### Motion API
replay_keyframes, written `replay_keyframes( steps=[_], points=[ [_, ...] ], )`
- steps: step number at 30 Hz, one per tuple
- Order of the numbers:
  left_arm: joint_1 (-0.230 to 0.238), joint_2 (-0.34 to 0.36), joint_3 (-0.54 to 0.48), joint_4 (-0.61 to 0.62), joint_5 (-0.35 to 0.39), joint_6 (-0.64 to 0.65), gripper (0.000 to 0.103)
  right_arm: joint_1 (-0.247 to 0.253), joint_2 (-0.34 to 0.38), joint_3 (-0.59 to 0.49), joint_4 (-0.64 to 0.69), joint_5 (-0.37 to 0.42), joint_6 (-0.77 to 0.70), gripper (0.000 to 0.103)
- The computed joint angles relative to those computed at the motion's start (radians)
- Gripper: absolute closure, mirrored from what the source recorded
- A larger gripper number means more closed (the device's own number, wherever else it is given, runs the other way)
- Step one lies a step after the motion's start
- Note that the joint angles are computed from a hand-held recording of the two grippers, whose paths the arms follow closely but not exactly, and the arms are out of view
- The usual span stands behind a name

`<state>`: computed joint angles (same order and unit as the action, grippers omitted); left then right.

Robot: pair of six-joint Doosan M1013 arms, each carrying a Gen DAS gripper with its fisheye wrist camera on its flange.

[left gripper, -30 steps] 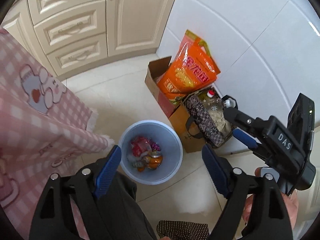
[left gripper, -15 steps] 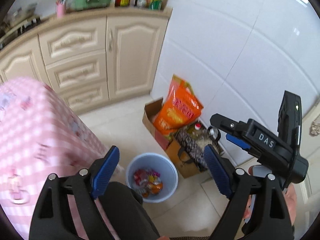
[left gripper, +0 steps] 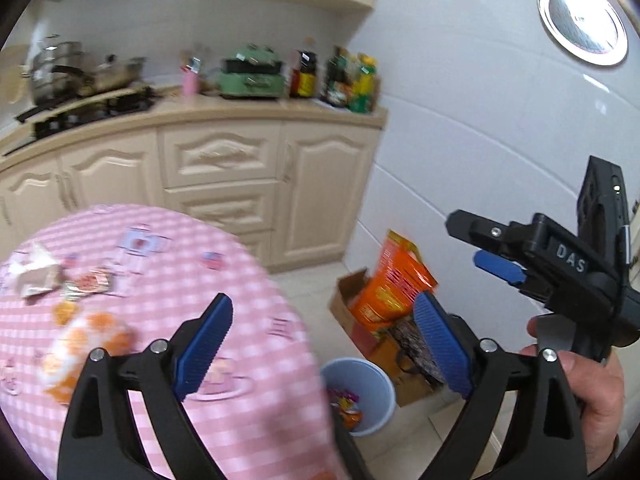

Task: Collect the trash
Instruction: 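Move both open tools back from the bin toward the table, then grasp the white bread bag with the left tool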

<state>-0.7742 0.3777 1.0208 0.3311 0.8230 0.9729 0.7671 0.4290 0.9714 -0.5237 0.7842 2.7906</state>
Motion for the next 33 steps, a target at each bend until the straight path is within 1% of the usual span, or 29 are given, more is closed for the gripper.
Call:
replay_keyframes(
  steps=[4,8,10,14,16,18,19,24,26,27,28,29,30,31,32,33],
  points=[
    [0.017,-0.064,0.077,0.113,-0.031,-0.102,0.010,0.024,0.048,-0.095,0.024,0.026,-0.081,0.006],
    [0.040,-0.116,0.144,0.192,-0.039,-0.174,0.009,0.046,0.102,-0.194,0.059,0.054,-0.177,0.006],
    [0.051,-0.135,0.175,0.239,-0.032,-0.196,0.009,0.052,0.130,-0.243,0.094,0.066,-0.226,0.006],
    [0.080,-0.159,0.225,0.256,-0.020,-0.185,0.009,0.068,0.194,-0.352,0.137,0.112,-0.309,0.006],
    [0.097,-0.162,0.241,0.243,-0.009,-0.159,0.009,0.074,0.215,-0.384,0.160,0.125,-0.344,0.006],
    [0.116,-0.162,0.253,0.194,0.013,-0.103,0.009,0.075,0.242,-0.429,0.187,0.147,-0.379,0.006],
    [0.122,-0.159,0.255,0.190,0.021,-0.093,0.009,0.075,0.254,-0.448,0.198,0.158,-0.388,0.006],
    [0.160,-0.121,0.237,0.096,0.054,0.032,0.009,0.074,0.289,-0.501,0.233,0.186,-0.412,0.006],
    [0.172,-0.101,0.220,0.067,0.080,0.053,0.009,0.074,0.304,-0.524,0.242,0.201,-0.421,0.006],
    [0.180,-0.095,0.215,0.043,0.080,0.065,0.009,0.074,0.308,-0.530,0.244,0.206,-0.424,0.006],
    [0.194,-0.091,0.212,-0.015,0.067,0.100,0.010,0.073,0.320,-0.549,0.252,0.221,-0.432,0.006],
    [0.201,-0.090,0.212,-0.051,0.059,0.120,0.011,0.072,0.327,-0.561,0.260,0.228,-0.436,0.006],
    [0.206,-0.088,0.211,-0.076,0.055,0.135,0.030,0.070,0.334,-0.572,0.265,0.236,-0.438,0.006],
    [0.209,-0.085,0.207,-0.096,0.062,0.149,0.043,0.070,0.345,-0.589,0.268,0.250,-0.440,0.006],
    [0.214,-0.083,0.205,-0.132,0.067,0.166,0.050,0.069,0.359,-0.611,0.276,0.265,-0.447,0.006],
    [0.216,-0.089,0.215,-0.147,0.049,0.165,0.056,0.068,0.368,-0.626,0.286,0.274,-0.453,0.006]
  ],
)
